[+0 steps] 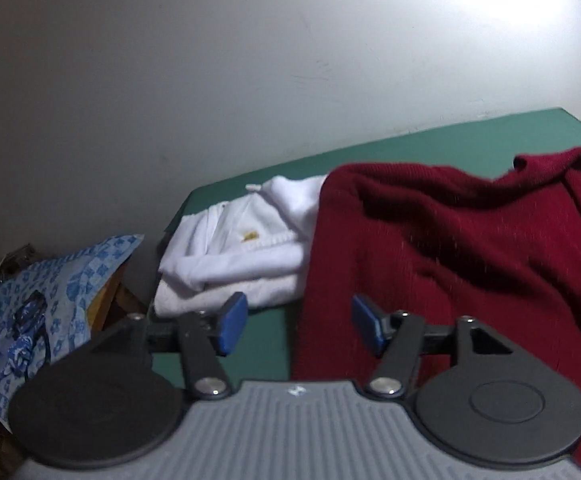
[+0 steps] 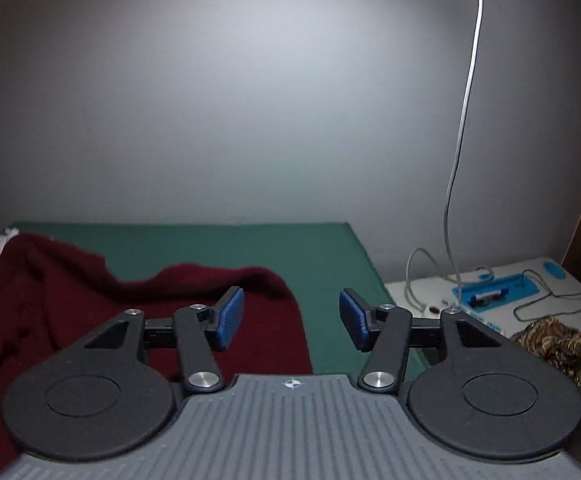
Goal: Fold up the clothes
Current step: 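Lay the sweater flat on the table and open both grippers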
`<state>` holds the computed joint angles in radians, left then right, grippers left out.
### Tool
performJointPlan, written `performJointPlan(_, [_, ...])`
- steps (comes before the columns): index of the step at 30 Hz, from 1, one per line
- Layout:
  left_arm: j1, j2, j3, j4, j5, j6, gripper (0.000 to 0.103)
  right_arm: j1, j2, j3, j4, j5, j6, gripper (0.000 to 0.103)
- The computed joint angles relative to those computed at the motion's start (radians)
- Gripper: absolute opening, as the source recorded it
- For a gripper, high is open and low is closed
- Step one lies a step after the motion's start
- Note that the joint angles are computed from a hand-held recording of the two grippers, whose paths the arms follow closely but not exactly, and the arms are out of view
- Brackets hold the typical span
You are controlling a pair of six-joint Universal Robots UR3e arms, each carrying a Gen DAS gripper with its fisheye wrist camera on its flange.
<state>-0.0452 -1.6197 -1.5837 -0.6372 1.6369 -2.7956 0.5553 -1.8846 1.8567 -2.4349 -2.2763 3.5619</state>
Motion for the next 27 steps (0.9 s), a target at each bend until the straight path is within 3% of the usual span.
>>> performJointPlan(3, [0.194,0.27,-0.288,-0.025,-0.159,0.079,0.085,0.108,-0.185,0.087,0.289,0.039,0.147,0.061])
performJointPlan(6, [0.406,0.542,-0.497,-0.197,-0.321,0.22,0.093,0.263,-0.245,0.107,0.528,0.056,0.329,0.062])
performJointPlan(7, [0.454,0.622,-0.566,-0.244,-0.341,0.275,0.093,0.284,-0.233,0.096,0.565,0.056,0.35,0.062])
performJointPlan(10, [0.466,0.699,-0.692,-0.233,-0.295,0.337,0.093,0.268,-0.166,0.108,0.49,0.067,0.341,0.063])
performJointPlan(12, [0.431,0.696,-0.719,-0.221,-0.249,0.31,0.092,0.241,-0.139,0.126,0.437,0.089,0.325,0.061])
performJointPlan(13, [0.431,0.697,-0.721,-0.224,-0.257,0.29,0.089,0.189,-0.169,0.165,0.403,0.135,0.296,0.05])
performJointPlan(14, [0.435,0.698,-0.72,-0.23,-0.272,0.272,0.087,0.134,-0.198,0.202,0.374,0.184,0.266,0.02])
performJointPlan(16, [0.445,0.7,-0.718,-0.241,-0.302,0.237,0.074,0.113,-0.215,0.231,0.349,0.202,0.285,0.007])
performJointPlan(17, [0.457,0.703,-0.714,-0.257,-0.325,0.231,0.07,0.116,-0.211,0.223,0.35,0.202,0.3,0.003])
performJointPlan(19, [0.473,0.704,-0.705,-0.279,-0.359,0.229,0.047,0.122,-0.193,0.196,0.354,0.178,0.306,0.003])
performJointPlan(20, [0.454,0.68,-0.706,-0.237,-0.333,0.221,0.037,0.126,-0.183,0.182,0.356,0.163,0.305,0.003])
performJointPlan(21, [0.427,0.648,-0.706,-0.18,-0.295,0.212,0.021,0.114,-0.18,0.169,0.361,0.152,0.29,0.003])
performJointPlan(24, [0.383,0.514,-0.682,-0.018,-0.197,0.192,0.02,0.004,-0.203,0.127,0.371,0.136,0.17,0.003])
performJointPlan(27, [0.361,0.323,-0.598,0.14,-0.088,0.16,0.02,-0.161,-0.197,0.076,0.304,0.02,0.015,0.002])
